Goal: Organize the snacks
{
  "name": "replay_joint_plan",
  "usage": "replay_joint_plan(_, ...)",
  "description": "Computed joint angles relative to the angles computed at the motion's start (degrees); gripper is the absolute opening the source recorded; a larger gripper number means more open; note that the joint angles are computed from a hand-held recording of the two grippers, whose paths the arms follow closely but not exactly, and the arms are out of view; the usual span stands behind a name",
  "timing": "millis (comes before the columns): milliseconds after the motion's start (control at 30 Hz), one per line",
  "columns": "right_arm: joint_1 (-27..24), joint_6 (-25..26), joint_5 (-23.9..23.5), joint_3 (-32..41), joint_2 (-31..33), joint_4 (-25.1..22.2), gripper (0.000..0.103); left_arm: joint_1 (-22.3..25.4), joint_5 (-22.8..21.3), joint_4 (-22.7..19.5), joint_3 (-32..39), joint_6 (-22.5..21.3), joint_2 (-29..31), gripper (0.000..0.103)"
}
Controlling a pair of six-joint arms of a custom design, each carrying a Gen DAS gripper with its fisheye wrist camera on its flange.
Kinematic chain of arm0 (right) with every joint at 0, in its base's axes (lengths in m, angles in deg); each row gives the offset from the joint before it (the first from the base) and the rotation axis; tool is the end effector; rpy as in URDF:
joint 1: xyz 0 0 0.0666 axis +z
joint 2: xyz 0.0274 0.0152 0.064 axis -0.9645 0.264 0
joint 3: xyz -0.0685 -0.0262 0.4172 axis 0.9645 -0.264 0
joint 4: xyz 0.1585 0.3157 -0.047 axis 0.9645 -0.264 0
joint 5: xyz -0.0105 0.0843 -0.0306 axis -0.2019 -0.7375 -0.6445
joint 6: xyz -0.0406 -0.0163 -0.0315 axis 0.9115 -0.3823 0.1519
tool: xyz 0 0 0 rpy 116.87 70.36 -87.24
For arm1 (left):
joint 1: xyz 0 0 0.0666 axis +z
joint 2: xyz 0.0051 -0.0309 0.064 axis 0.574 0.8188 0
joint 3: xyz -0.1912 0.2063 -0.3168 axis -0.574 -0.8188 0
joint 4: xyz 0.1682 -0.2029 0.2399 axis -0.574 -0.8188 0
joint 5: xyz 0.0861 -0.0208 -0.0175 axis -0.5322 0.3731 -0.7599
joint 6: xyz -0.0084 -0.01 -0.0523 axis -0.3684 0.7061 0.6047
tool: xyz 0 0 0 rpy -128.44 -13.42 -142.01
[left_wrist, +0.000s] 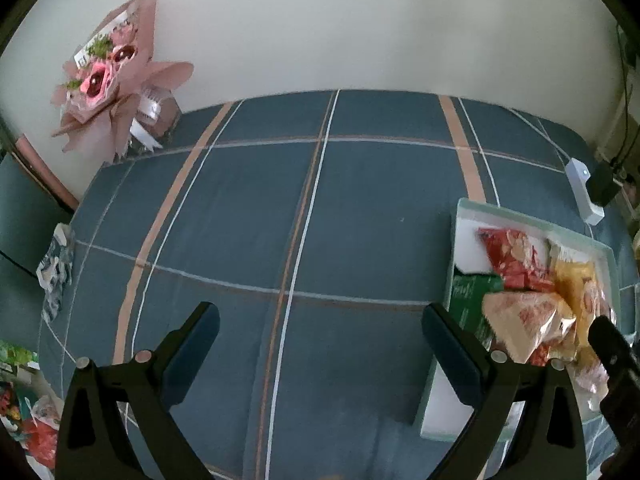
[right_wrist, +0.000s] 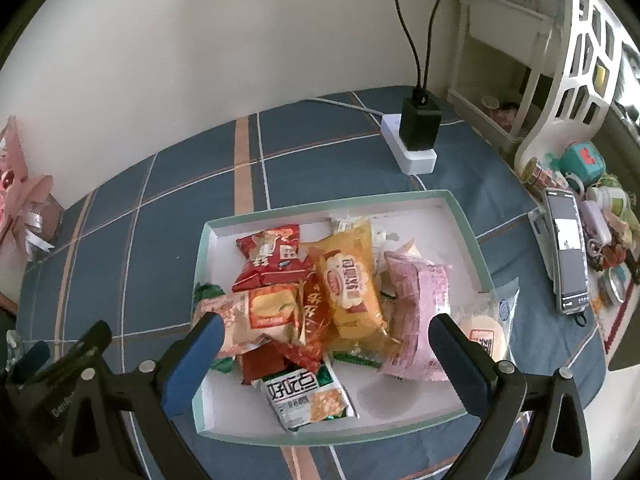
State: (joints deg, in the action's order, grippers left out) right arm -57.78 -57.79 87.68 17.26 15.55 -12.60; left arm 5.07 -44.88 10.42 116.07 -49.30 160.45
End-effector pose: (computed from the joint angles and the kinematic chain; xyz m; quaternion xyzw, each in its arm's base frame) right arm 0.4731 0.1376 0.4122 0.0977 0.9598 0.0206 0.2623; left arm 0.4858 -0.2642 0.4120 -0.1140 0.9640 0.0883 0.2234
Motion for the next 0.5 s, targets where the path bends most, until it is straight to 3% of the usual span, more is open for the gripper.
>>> replay_joint_plan(500, 2.7, -2.1, -0.1, -4.1, -3.3, 0.8, 0.103, 0.2, 0.4, 2.1, -8.4, 1.3, -6.0, 0.101)
